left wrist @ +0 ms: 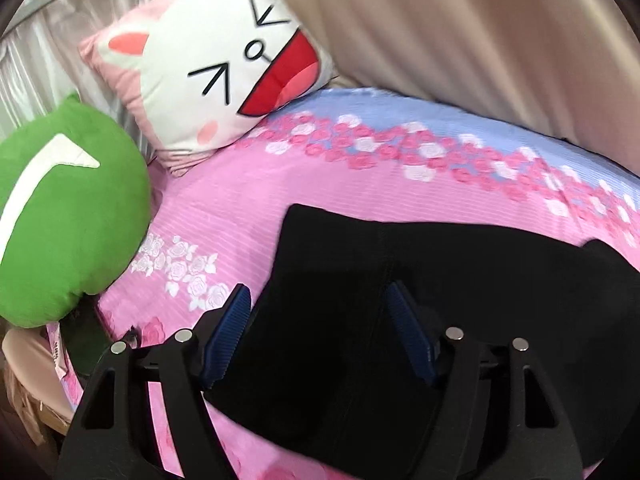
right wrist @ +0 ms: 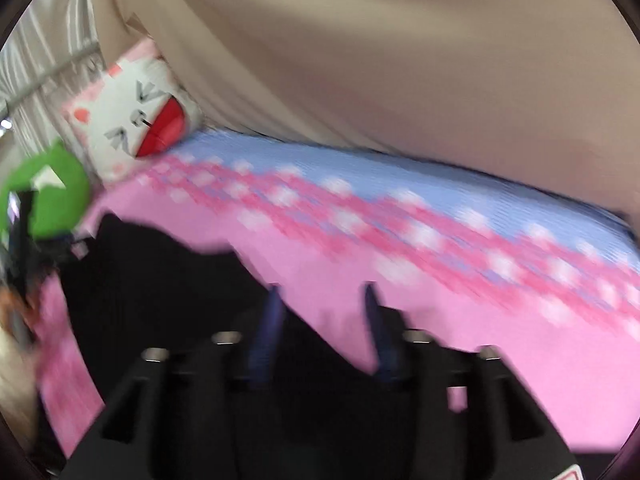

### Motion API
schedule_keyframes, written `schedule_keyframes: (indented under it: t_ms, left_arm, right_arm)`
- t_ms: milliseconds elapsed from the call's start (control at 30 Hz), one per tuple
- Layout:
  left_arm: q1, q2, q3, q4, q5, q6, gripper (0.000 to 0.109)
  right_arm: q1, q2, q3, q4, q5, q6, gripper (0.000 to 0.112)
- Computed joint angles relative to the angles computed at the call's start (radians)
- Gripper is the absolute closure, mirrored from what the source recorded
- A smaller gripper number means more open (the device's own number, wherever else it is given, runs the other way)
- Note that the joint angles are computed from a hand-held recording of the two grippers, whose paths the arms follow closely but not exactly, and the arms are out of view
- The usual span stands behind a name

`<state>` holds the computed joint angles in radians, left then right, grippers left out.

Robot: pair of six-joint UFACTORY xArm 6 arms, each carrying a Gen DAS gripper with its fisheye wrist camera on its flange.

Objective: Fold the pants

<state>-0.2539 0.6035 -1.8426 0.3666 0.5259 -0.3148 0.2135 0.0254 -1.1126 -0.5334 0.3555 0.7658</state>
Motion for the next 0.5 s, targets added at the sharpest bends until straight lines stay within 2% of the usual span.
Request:
schedule_keyframes:
  t_ms: [67,133,167,200,233,267,300,333,400,433,500]
  left_arm:
    - [-0.020,-0.043,0.066,-0.041,-0.022,0.032,0.039]
    - [-0.053,-0.072,0.113,-0.019,-0.036,0.021,0.039]
    - [-0.069,-0.076,0.124,0.017,-0.038,-0.005,0.039]
    - [-0.092,-0.079,0.131,0.067,-0.031,-0.038,0.039]
    - [-0.106,-0.079,0.132,0.086,-0.023,-0.051,0.039]
    - [-0.121,-0.083,0.133,0.087,-0.014,-0.056,0.039]
    - [-0.133,-0.084,0.133,0.066,-0.008,-0.045,0.039]
    - [-0.145,-0.090,0.139,0.044,-0.009,-0.034,0.039]
    - [-0.168,-0.105,0.152,0.030,-0.007,-0.041,0.039]
    - [-0.177,-0.111,0.159,0.030,-0.010,-0.045,0.039]
    - [-0.198,-0.115,0.158,0.043,-0.005,-0.054,0.039]
  right_arm:
    - [-0.012,-0.060,0.081,-0.064,0.054,0.053,0.058]
    - [-0.020,-0.066,0.128,-0.007,0.051,0.005,0.067]
    - [-0.024,-0.045,0.127,-0.022,0.061,-0.004,0.087]
    - [-0.025,-0.024,0.114,-0.078,0.096,0.020,0.088]
    - [-0.038,0.010,0.097,-0.128,0.090,0.048,0.088]
    - [-0.059,0.015,0.100,-0.136,0.042,0.082,0.088]
    - [-0.076,0.010,0.099,-0.159,0.035,0.144,0.088]
    - [-0.080,-0.008,0.101,-0.223,0.071,0.219,0.088]
    - [-0.106,-0.080,0.159,-0.277,0.038,0.281,0.086]
    - [-0.121,-0.134,0.212,-0.252,0.011,0.262,0.086]
    - [-0.152,-0.273,0.335,-0.277,0.017,0.269,0.082]
